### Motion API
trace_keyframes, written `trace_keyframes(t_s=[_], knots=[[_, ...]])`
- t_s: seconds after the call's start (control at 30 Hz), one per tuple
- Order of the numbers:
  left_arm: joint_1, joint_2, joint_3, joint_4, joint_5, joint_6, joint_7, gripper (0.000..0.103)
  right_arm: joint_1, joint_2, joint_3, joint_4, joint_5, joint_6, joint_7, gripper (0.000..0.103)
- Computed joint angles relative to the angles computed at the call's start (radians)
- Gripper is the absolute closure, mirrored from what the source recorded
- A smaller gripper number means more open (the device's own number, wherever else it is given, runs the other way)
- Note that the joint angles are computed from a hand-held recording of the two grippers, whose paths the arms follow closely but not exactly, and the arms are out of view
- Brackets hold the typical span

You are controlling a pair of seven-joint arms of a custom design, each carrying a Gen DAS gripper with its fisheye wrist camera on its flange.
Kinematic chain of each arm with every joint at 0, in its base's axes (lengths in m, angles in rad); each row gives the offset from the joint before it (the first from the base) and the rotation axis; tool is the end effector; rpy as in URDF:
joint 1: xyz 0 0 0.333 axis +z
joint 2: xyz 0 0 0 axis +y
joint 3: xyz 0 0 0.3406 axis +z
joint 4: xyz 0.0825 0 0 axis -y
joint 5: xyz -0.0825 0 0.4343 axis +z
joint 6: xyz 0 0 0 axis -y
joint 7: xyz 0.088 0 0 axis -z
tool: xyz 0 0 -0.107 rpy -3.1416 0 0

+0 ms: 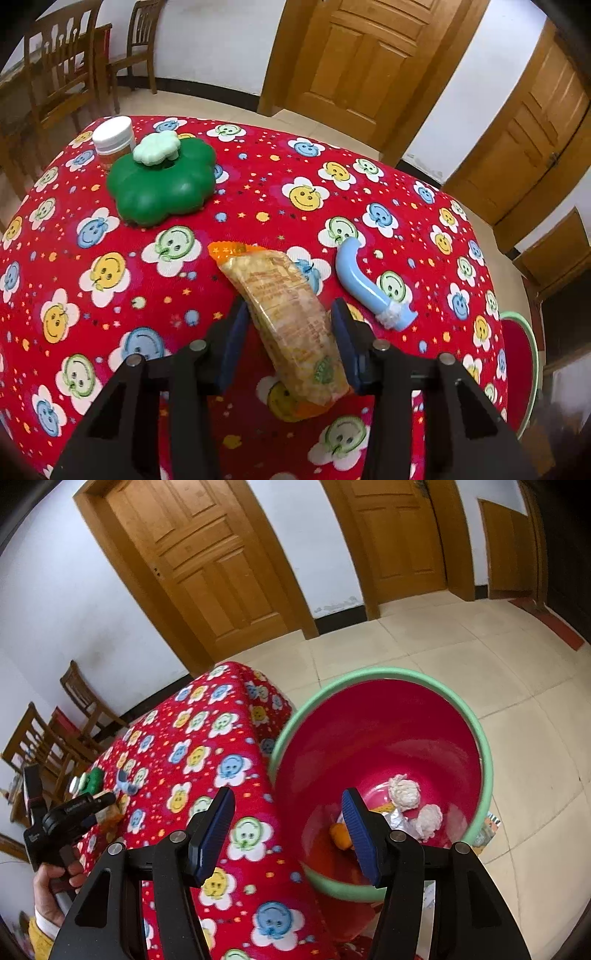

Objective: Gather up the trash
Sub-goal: 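Grasp the light-blue plastic tube with the right tool while the left tool holds the snack bag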

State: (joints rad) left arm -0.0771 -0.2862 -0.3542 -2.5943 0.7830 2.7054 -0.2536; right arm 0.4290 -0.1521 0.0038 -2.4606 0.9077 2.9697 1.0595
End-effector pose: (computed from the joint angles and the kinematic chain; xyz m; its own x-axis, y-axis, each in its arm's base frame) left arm 0.4240 -0.2191 0.3694 0.5821 -0.7712 0.2576 -0.5798 -0.6158 -0.5335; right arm 0.4985 0.1710 0.4013 0.2023 -0.9166 -0.3448 -0.8162 0.0368 -0.5767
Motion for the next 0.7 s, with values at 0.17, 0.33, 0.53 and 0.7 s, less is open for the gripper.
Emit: trace_keyframes(t_s=[0.17,0.33,0.53,0.7], knots=[[-0.01,-0.083,0.013,-0.068,-0.03,0.021,0.072,0.058,0.017,-0.003,0.025,0.009,-0.051,0.0,0.028,0.041],[0.012,-0.183,0.012,-0.147,-0.093,0.05,0.172,0.058,0.042,0.019,0.052,0.037,-0.107,-0.008,0.056,0.041],[0.092,-0.282,-0.044,-0.23,-0.131,0.104,0.206,0.058,0.052,0.086,0.097,0.111,-0.193,-0.047,0.104,0.041],[0.165,-0.322,-0.118,-0.261,-0.14,0.125,0.197,0.058,0.061,0.161,0.149,0.182,-0.272,-0.033,0.139,0.041]])
